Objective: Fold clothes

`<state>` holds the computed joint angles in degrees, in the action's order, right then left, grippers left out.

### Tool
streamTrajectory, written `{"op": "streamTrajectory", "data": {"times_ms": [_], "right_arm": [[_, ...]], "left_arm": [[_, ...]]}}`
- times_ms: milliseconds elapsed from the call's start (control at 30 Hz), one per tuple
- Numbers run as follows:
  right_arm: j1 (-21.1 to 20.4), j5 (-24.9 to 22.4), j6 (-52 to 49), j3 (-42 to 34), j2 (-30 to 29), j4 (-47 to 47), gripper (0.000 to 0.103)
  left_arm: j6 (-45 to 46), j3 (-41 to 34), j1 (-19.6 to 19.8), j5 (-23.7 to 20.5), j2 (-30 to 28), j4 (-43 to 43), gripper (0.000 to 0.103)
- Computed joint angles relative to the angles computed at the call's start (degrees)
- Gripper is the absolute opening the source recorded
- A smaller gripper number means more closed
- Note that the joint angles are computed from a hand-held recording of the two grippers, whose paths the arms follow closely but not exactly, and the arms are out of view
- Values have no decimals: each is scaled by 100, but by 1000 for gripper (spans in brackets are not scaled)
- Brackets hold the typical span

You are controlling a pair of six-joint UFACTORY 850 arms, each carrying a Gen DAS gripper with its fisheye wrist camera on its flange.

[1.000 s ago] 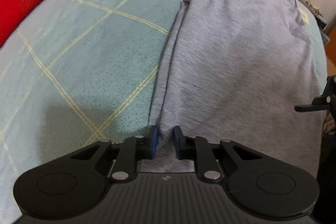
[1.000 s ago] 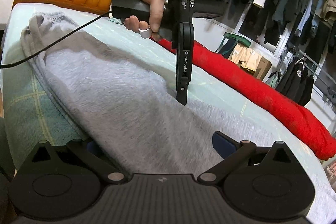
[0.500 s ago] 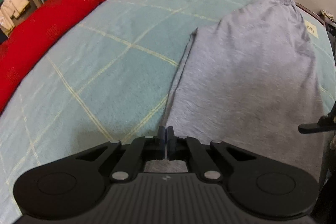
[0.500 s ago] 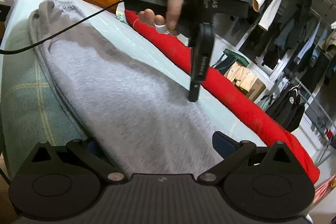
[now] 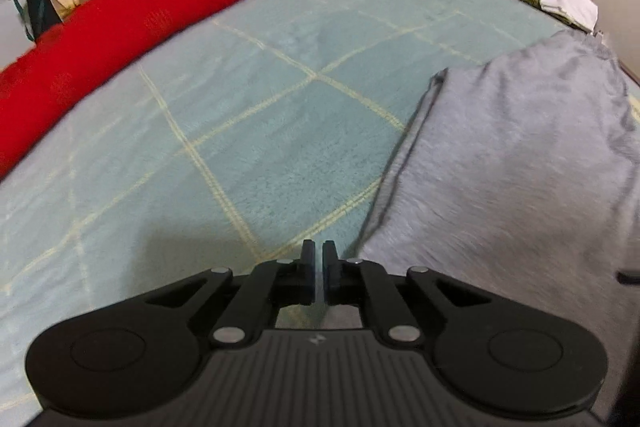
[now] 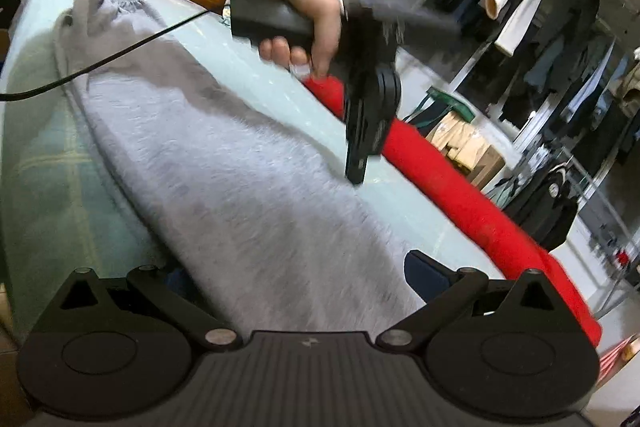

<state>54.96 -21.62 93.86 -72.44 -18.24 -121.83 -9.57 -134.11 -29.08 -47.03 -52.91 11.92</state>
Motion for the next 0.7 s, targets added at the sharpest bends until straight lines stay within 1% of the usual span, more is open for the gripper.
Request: {"op": "streamTrajectory", "data": {"times_ms": [100,133,167,200,267,367,400,433,500,533,633,700], "right_arm": [[-43,149,102,197,201,17,103],[-54,202,80,249,263,97,103],[-62,264,-35,281,318,286,103],[-62,287,-115,318,369,427,103],[-39,226,-173,387,446,558,103],[3,164,-415,385,480,826,103],[20,150,-470,370,483,873,103],[36,139,-537,350,485,939,103],[71,80,-611,333,495,1034,103],[85,58,-675,328,501,1115,103],[121,-39,-929,327,519,1394,103],[144,-107,-1038,350,549,1526,103]], "left_arm": [[-67,1117,-85,482,766,130,5],[-56,1469,-97,643,1001,-28,8],[104,1743,-98,774,1173,-304,11],[281,1992,-102,876,1322,-574,13],[544,2373,-147,921,1491,-868,17],[95,2543,-226,715,1391,-357,18],[-180,2627,-229,797,1374,-53,20],[-426,2748,-186,1021,1395,87,20],[-964,2787,-53,1335,1369,182,19],[-1299,2730,-31,1351,1323,428,19],[-1690,2497,27,1213,1191,613,18],[-1821,2548,-44,1112,1296,815,16]]}}
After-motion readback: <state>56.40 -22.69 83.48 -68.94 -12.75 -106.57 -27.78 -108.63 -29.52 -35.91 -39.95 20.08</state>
